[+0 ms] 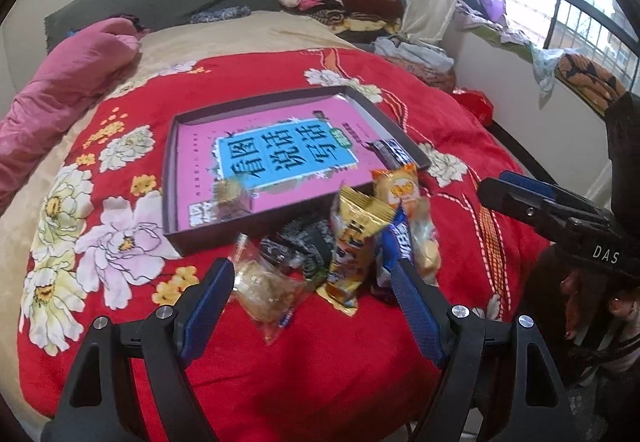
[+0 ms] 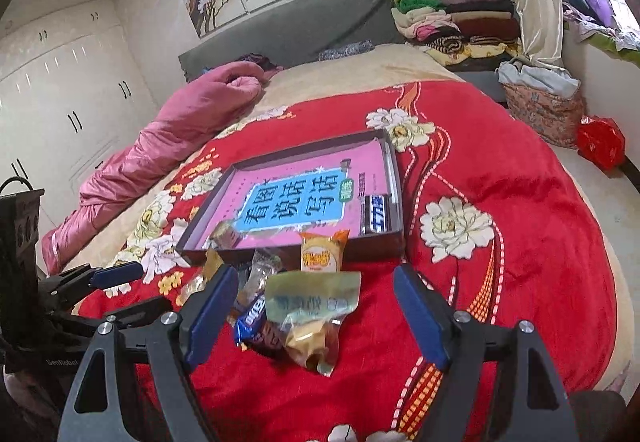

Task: Organize snacks
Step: 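Grasp the gold chip bag with the left tool while the right grasps the green-labeled bag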

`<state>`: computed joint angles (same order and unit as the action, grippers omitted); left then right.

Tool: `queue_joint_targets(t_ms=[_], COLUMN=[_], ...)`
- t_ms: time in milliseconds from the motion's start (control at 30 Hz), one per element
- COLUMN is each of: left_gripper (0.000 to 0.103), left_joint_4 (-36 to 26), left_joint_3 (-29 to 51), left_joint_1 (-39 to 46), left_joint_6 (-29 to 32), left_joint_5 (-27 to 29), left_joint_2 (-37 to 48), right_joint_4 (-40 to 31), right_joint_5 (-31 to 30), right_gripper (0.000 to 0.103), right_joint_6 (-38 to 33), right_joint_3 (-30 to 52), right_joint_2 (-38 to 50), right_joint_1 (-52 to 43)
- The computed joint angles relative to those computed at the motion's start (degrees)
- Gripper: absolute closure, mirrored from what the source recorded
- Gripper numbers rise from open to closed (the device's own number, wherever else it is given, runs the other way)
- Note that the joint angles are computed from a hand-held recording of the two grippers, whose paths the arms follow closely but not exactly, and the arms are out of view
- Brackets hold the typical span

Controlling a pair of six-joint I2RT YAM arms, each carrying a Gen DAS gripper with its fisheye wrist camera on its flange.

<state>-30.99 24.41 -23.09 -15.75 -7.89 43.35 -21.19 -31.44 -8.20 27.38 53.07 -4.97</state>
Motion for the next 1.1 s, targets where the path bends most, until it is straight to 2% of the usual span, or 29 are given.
queue_joint_targets(t_ms=[633, 1100], left_gripper=[0.021, 0.021], left_joint_4=[2.5, 9.4], left_joint_3=[-1.3, -3.7], left_joint_1=[-0.9, 5.5], left_joint_6=[-0.6, 0.9], left_joint_5=[3.5, 8.9], left_joint_2=[5.1, 11.5], right_joint_4=[-3.6, -0.1], right_joint_5=[4.9, 13.4], right_gripper=[0.023, 0.023], right_joint_6=[-1.8, -1.2], right_joint_3=[-1.2, -1.4], right_joint_2=[0.6, 10.9], right_joint_1=[3.6, 10.6])
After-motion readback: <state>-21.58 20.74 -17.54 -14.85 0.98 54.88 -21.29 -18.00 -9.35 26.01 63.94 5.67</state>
